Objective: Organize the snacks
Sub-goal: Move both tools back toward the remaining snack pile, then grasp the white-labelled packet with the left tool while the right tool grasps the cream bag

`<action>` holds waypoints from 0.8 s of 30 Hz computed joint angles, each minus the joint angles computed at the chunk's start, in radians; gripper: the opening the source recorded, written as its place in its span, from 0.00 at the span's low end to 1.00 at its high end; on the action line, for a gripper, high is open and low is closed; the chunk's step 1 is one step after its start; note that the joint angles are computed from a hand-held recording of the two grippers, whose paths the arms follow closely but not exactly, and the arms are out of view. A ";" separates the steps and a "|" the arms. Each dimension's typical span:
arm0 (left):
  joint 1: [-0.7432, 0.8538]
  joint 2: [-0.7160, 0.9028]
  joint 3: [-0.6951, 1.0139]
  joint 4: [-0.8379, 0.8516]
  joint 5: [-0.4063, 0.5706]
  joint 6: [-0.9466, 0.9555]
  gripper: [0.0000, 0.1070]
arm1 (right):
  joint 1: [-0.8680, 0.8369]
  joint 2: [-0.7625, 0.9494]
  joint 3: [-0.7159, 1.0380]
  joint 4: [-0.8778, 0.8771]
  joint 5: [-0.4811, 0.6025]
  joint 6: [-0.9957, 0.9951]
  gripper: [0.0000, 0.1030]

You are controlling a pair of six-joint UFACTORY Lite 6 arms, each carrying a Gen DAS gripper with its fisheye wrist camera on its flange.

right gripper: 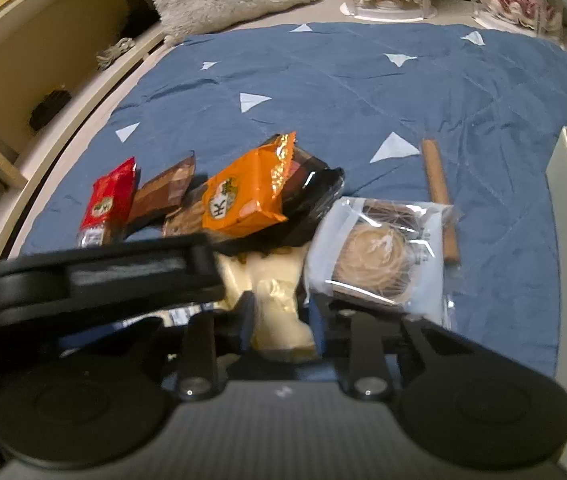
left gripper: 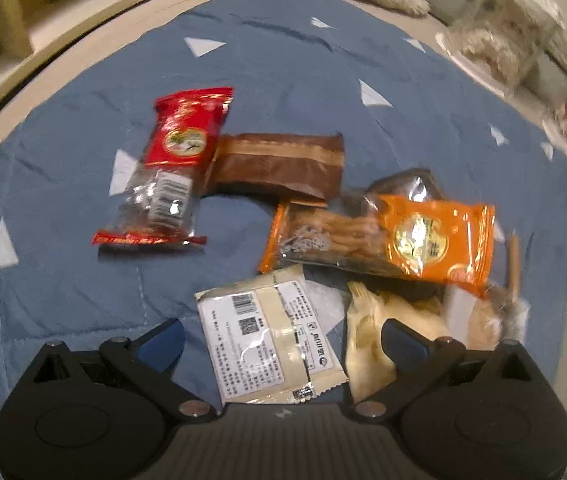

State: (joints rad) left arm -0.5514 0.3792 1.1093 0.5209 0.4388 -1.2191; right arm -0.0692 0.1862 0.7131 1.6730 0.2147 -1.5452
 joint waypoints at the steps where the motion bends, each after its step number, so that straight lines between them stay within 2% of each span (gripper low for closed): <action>1: -0.008 0.012 0.007 0.028 0.010 -0.010 0.96 | -0.008 -0.004 -0.001 -0.041 0.006 0.027 0.32; 10: 0.037 -0.043 -0.050 -0.055 -0.018 0.126 0.96 | -0.030 -0.005 0.037 -0.428 0.052 0.339 0.30; 16: 0.027 -0.056 -0.060 -0.037 -0.021 0.073 0.96 | 0.001 -0.043 0.032 -0.703 0.025 0.626 0.27; 19: 0.013 -0.052 -0.053 0.018 -0.005 -0.012 0.96 | 0.006 -0.053 0.026 -0.782 0.017 0.714 0.26; 24: -0.024 0.024 0.001 0.153 0.072 -0.097 0.96 | 0.004 -0.058 0.021 -0.785 0.019 0.719 0.25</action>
